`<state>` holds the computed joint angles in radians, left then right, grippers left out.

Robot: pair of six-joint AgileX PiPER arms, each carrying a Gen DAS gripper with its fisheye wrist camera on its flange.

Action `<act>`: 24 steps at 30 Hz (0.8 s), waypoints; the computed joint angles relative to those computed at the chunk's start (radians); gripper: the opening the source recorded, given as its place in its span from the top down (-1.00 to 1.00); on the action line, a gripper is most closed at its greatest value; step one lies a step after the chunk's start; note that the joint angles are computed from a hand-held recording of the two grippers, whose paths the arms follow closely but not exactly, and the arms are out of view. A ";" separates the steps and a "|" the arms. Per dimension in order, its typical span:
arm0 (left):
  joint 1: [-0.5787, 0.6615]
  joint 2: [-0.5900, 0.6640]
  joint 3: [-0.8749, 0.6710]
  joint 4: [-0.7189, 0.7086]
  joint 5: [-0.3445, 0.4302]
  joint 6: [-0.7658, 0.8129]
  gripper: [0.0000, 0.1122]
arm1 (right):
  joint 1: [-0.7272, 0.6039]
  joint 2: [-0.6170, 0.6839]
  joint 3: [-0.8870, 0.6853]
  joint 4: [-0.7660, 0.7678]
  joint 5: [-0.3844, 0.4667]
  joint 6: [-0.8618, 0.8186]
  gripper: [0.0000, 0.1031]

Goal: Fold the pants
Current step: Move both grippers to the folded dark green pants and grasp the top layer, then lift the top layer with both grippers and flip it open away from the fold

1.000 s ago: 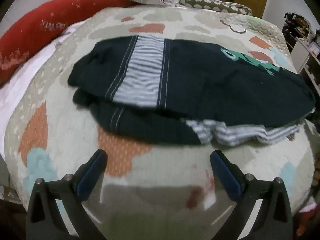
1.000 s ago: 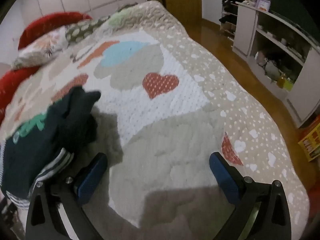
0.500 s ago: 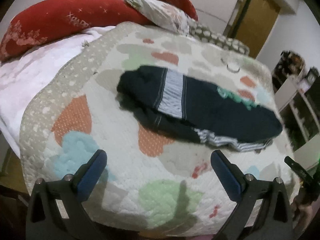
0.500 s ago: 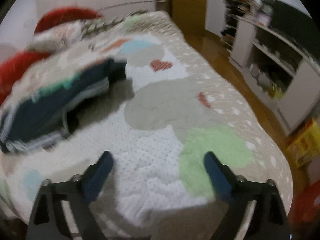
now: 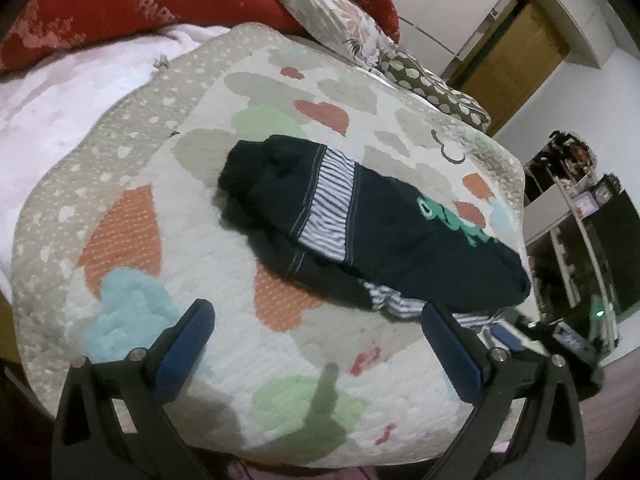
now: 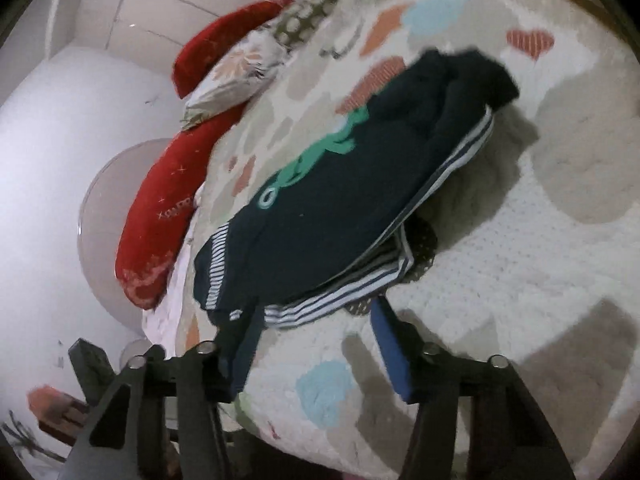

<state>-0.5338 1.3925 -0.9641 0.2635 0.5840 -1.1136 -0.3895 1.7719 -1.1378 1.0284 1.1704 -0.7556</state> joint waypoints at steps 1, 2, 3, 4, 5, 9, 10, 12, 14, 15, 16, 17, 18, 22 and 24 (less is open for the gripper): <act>0.019 0.011 -0.010 -0.045 -0.007 0.041 -0.67 | 0.010 0.022 -0.014 0.000 -0.010 0.009 0.01; 0.051 0.030 -0.025 -0.126 -0.018 0.117 -0.58 | 0.016 0.041 -0.031 -0.003 -0.017 0.019 0.01; 0.077 0.046 -0.037 -0.202 -0.024 0.191 -0.43 | 0.018 0.053 -0.044 -0.008 -0.025 0.032 0.01; 0.106 0.070 -0.052 -0.295 -0.036 0.278 -0.37 | 0.021 0.064 -0.057 -0.007 -0.034 0.041 0.01; 0.125 0.085 -0.057 -0.359 -0.051 0.341 -0.37 | 0.015 0.075 -0.070 -0.004 -0.030 0.042 0.01; 0.172 0.159 -0.095 -0.531 -0.082 0.494 -0.37 | 0.019 0.102 -0.107 -0.006 -0.045 0.061 0.01; 0.184 0.180 -0.105 -0.589 -0.086 0.550 -0.37 | 0.027 0.112 -0.118 -0.012 -0.055 0.072 0.01; 0.201 0.214 -0.127 -0.651 -0.079 0.612 -0.37 | 0.040 0.134 -0.151 -0.022 -0.066 0.095 0.01; 0.216 0.251 -0.152 -0.694 -0.068 0.657 -0.37 | 0.058 0.136 -0.167 -0.033 -0.087 0.107 0.13; 0.222 0.266 -0.163 -0.708 -0.063 0.672 -0.37 | 0.069 0.136 -0.177 -0.043 -0.098 0.111 0.19; 0.229 0.285 -0.178 -0.727 -0.056 0.688 -0.37 | 0.084 0.134 -0.188 -0.058 -0.114 0.120 0.32; 0.236 0.291 -0.182 -0.741 -0.054 0.701 -0.34 | 0.099 0.134 -0.200 -0.078 -0.131 0.132 0.48; 0.243 0.295 -0.187 -0.745 -0.053 0.706 -0.14 | 0.114 0.131 -0.208 -0.103 -0.151 0.151 0.59; 0.259 0.321 -0.245 -0.693 0.015 0.678 0.66 | 0.127 0.129 -0.215 -0.117 -0.170 0.165 0.83; 0.270 0.318 -0.237 -0.706 0.011 0.695 0.71 | 0.126 0.117 -0.208 -0.115 -0.178 0.151 0.84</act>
<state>-0.2633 1.7101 -1.2011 -0.4421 0.5950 -0.4182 -0.2631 1.8884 -1.3456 0.9134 0.9923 -0.6051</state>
